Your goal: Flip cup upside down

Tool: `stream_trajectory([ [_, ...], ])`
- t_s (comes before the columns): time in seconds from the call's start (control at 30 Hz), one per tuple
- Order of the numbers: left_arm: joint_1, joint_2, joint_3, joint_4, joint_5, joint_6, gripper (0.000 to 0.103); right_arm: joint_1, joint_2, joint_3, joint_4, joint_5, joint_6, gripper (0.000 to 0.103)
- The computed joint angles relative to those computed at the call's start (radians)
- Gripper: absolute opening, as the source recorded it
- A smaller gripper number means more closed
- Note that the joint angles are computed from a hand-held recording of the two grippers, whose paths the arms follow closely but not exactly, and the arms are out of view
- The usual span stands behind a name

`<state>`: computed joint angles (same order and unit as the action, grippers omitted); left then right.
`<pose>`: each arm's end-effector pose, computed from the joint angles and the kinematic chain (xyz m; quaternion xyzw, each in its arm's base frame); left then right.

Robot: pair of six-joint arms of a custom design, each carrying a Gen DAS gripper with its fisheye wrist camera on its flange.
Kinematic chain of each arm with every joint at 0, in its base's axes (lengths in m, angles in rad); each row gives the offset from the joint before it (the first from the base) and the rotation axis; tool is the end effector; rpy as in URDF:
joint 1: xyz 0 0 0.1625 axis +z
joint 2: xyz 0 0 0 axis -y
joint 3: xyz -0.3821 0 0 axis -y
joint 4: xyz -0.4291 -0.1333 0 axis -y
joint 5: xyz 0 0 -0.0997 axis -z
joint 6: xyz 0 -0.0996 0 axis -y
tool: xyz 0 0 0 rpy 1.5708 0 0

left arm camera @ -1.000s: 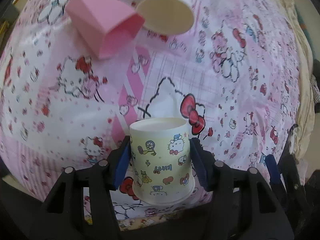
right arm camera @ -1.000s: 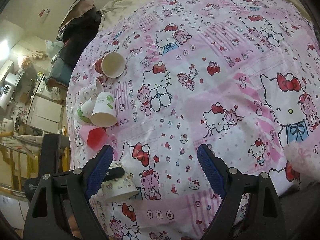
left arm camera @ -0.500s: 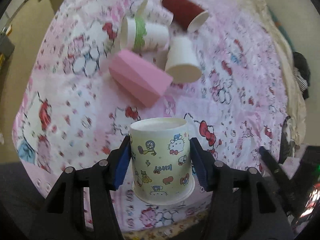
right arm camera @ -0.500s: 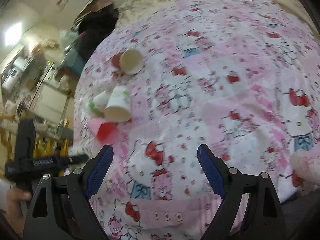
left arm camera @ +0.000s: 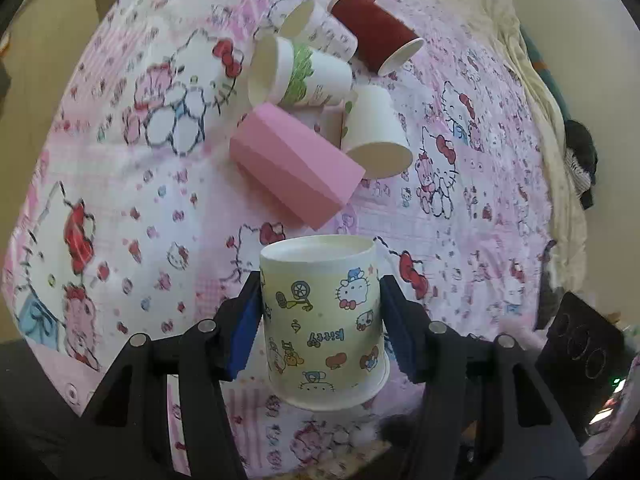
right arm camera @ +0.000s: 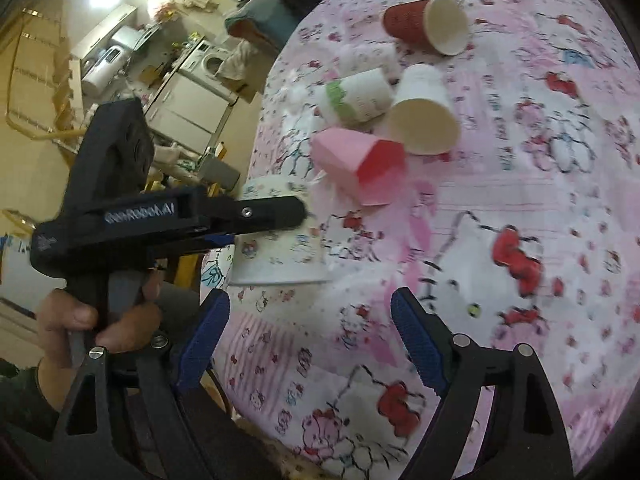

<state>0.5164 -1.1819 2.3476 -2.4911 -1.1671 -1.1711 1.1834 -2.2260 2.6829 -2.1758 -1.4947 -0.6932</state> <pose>-0.2527 -0.3417 0.0086 -0.0322 0.9721 -0.1254 0.1955 0.0301 -0.2991 0.1927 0.1546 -0.9845 0.0829 0.0055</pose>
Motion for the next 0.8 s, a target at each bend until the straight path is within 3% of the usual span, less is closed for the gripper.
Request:
stream_trajectory([
  [0.2, -0.009, 0.024, -0.014, 0.018, 0.009, 0.01, 0.053, 0.045, 0.089, 0.007, -0.094, -0.036, 0.023, 0.08],
  [0.4, -0.031, 0.021, -0.023, 0.055, 0.035, 0.017, 0.053, 0.032, 0.097, 0.013, -0.106, -0.066, 0.012, 0.08],
  [0.73, -0.066, 0.049, -0.051, 0.117, 0.061, 0.047, 0.053, 0.037, 0.223, -0.002, -0.27, -0.215, 0.108, 0.078],
  [0.8, -0.066, 0.053, -0.063, 0.145, 0.068, 0.041, 0.053, 0.022, 0.211, -0.006, -0.247, -0.206, 0.117, 0.078],
])
